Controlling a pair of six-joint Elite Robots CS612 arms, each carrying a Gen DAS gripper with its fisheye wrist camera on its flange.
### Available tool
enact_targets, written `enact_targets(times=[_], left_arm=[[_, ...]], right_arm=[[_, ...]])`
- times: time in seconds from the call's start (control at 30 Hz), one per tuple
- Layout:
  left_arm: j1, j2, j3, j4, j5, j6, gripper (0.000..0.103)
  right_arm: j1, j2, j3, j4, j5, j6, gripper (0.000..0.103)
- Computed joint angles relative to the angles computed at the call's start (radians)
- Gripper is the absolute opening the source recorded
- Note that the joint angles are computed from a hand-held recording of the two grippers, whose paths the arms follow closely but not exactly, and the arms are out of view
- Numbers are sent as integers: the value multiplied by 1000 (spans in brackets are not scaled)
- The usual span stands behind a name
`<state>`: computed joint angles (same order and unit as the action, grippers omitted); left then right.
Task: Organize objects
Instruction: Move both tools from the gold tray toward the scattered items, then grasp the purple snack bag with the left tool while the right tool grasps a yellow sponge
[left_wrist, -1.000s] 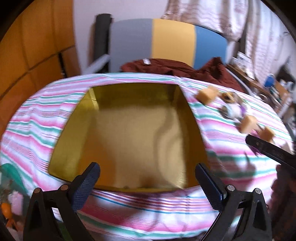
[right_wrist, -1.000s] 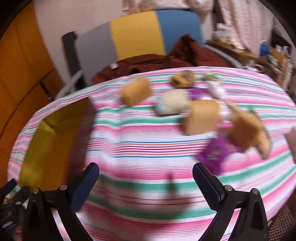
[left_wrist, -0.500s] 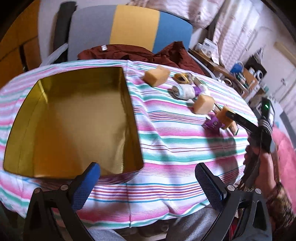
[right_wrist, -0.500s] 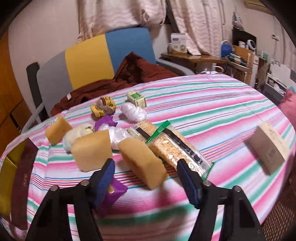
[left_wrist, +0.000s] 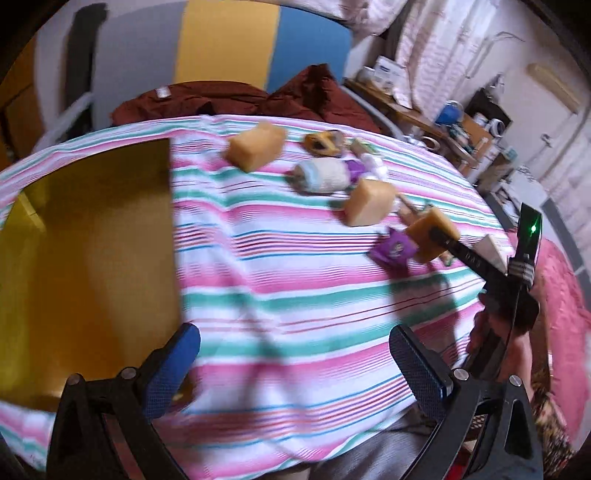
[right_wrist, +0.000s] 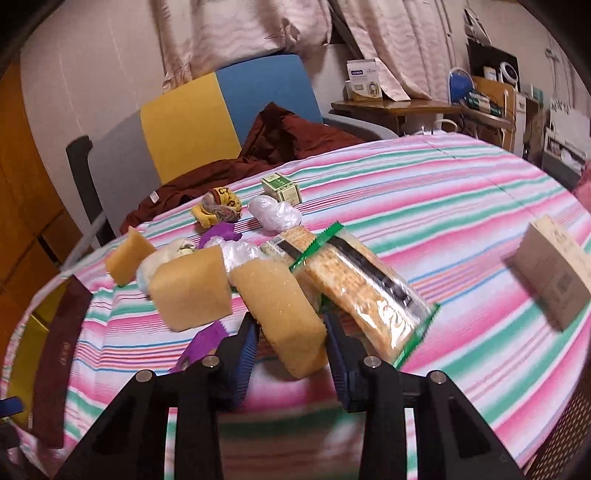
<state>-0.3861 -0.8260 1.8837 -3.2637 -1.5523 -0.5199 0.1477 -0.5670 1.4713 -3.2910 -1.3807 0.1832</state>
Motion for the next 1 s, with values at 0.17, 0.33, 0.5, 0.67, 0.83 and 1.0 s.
enact_targets(times=[0.17, 0.33, 0.5, 0.67, 0.83, 1.0], left_arm=[[-8, 37, -92, 97, -60, 77, 103], [-26, 96, -179, 90, -62, 166, 103], [-36, 147, -273, 156, -73, 243, 103], [-43, 194, -351, 192, -65, 260, 103], [-58, 218, -384, 193, 20, 277, 88], [-62, 231, -387, 167, 0, 357, 73]], right_arm=[[-2, -26, 41, -8, -20, 17, 36], [-10, -33, 54, 9, -18, 46, 36], [-17, -36, 66, 3, -16, 71, 36], [-22, -40, 77, -8, -41, 96, 36], [-32, -40, 82, -11, -22, 114, 36], [-26, -38, 80, -16, -34, 105, 36]])
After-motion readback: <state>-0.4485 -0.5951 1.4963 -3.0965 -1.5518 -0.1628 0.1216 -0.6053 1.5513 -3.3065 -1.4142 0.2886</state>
